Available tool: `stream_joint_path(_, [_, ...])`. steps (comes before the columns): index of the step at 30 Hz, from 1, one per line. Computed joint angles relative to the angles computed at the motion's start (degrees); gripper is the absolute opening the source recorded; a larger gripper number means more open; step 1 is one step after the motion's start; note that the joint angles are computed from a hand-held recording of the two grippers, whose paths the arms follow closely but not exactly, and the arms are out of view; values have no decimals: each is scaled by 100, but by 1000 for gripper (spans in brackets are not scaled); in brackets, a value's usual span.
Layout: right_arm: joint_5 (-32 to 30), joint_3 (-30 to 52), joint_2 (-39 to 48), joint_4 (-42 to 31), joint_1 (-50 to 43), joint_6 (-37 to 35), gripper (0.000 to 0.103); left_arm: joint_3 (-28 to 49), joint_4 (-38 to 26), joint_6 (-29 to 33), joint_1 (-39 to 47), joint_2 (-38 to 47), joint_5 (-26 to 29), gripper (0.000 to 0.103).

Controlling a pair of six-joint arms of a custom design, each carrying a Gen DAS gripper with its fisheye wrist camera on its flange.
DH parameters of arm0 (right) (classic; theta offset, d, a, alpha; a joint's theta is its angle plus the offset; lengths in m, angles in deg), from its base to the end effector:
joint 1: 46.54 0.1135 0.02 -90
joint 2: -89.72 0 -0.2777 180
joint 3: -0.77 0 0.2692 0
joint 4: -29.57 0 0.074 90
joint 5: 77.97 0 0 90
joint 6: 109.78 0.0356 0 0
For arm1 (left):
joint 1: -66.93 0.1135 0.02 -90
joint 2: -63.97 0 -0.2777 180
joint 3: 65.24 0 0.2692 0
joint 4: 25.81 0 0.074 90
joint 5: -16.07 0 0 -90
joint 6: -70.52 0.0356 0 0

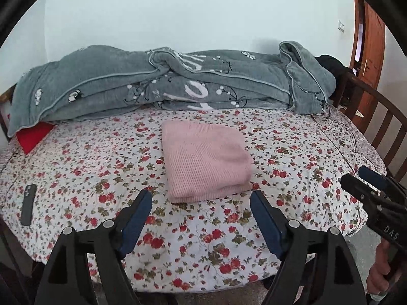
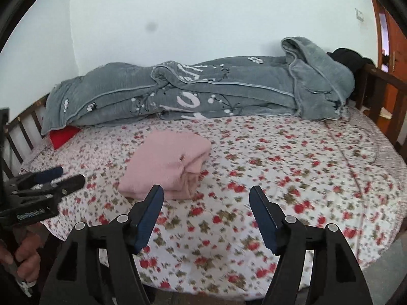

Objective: Fold small clothes

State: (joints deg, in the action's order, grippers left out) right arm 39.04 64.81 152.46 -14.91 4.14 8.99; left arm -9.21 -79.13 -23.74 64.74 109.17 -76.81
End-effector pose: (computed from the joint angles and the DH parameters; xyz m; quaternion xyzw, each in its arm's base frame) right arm 0.1640 0.1747 0.2941 -0.0785 0.8937 0.0821 0.4341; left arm 0.1695 -0.0047 0.2871 -0.0266 0.9147 0.0003 0.4034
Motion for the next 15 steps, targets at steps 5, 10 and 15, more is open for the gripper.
stream_joint_path(5, [480, -111, -359, -339, 377, 172, 94, 6, -318, -362, -462, -281, -349, 83])
stream_joint_path(10, [617, -162, -490, -557, 463, 336, 95, -53, -350, -628, -790, -403, -663, 83])
stream_joint_path(15, [600, -186, -581, -609, 498, 444, 95, -30, -339, -577, -657, -404, -474, 83])
